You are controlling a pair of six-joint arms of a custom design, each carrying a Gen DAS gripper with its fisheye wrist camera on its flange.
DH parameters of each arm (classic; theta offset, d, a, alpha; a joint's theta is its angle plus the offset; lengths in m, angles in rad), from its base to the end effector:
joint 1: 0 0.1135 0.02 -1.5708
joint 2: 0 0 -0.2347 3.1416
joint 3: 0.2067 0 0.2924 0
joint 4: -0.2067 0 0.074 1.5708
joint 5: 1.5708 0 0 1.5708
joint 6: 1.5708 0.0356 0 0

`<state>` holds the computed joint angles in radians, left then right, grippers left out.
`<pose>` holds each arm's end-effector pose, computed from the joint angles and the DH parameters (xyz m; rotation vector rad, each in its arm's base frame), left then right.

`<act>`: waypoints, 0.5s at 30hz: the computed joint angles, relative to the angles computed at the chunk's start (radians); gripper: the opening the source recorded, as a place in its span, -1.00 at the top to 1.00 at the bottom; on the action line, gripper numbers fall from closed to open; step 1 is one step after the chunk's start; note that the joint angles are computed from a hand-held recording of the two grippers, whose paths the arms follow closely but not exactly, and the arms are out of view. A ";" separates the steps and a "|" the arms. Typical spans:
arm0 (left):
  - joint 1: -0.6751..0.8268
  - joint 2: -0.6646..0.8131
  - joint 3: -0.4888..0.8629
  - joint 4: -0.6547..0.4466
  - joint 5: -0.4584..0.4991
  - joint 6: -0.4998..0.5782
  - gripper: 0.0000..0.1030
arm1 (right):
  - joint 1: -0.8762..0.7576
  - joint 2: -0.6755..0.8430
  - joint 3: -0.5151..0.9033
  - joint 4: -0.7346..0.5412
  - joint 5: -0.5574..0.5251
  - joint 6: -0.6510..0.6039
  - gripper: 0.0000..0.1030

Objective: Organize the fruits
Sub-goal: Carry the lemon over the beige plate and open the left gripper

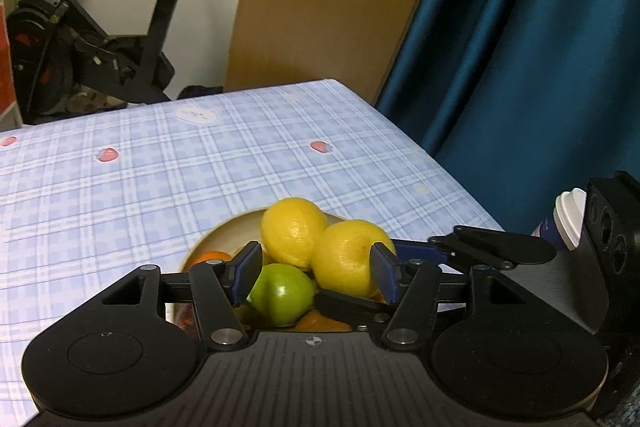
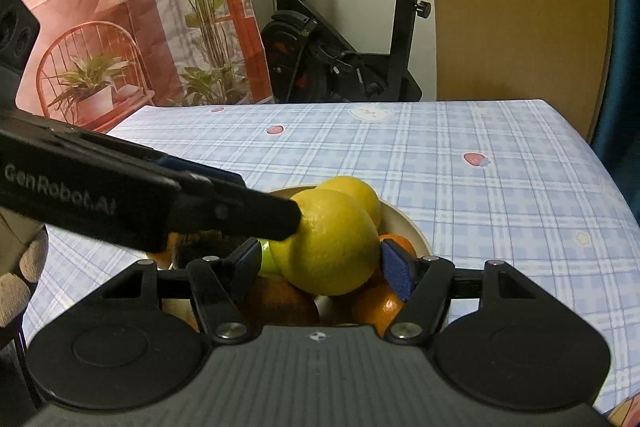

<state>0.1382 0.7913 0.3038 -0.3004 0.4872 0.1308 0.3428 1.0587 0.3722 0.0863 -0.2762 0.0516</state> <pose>0.2106 0.0125 0.1246 0.2247 2.2736 -0.4340 0.2357 0.0944 0.1220 -0.4758 2.1403 0.5240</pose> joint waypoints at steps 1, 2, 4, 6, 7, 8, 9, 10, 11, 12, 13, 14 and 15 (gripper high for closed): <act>0.012 -0.016 -0.007 -0.005 0.004 -0.001 -0.21 | 0.001 -0.005 -0.004 0.000 0.002 0.002 -0.33; 0.021 -0.038 -0.014 -0.013 0.004 -0.004 -0.21 | 0.002 -0.013 -0.008 -0.003 0.005 0.004 -0.32; 0.039 -0.103 -0.040 -0.027 -0.008 -0.008 -0.21 | 0.010 -0.029 -0.013 -0.010 0.018 0.006 -0.32; 0.064 -0.174 -0.067 -0.045 -0.023 -0.007 -0.21 | 0.013 -0.049 -0.021 -0.015 0.027 0.010 -0.32; 0.073 -0.199 -0.074 -0.053 -0.033 -0.010 -0.21 | 0.015 -0.060 -0.026 -0.016 0.032 0.013 -0.32; 0.090 -0.233 -0.085 -0.065 -0.041 -0.012 -0.21 | 0.017 -0.071 -0.030 -0.016 0.039 0.016 -0.32; 0.109 -0.262 -0.095 -0.075 -0.044 -0.016 -0.21 | 0.022 -0.086 -0.037 -0.017 0.050 0.021 -0.32; 0.128 -0.282 -0.100 -0.085 -0.043 -0.021 -0.21 | 0.028 -0.100 -0.043 -0.016 0.064 0.028 -0.32; 0.147 -0.292 -0.100 -0.094 -0.039 -0.028 -0.21 | 0.033 -0.115 -0.053 -0.010 0.080 0.034 -0.32; 0.178 -0.296 -0.099 -0.102 -0.024 -0.031 -0.21 | 0.041 -0.137 -0.066 -0.006 0.103 0.043 -0.32; 0.198 -0.293 -0.093 -0.110 -0.016 -0.035 -0.21 | 0.049 -0.155 -0.077 -0.002 0.121 0.052 -0.32; 0.222 -0.290 -0.088 -0.117 -0.006 -0.035 -0.21 | 0.058 -0.177 -0.092 0.004 0.137 0.064 -0.32; 0.248 -0.289 -0.084 -0.121 0.004 -0.031 -0.21 | 0.064 -0.194 -0.102 0.008 0.145 0.074 -0.32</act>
<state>0.3864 0.5023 0.2195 -0.4211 0.4909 0.1000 0.4068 0.8645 0.2697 0.0947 -0.1313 0.1253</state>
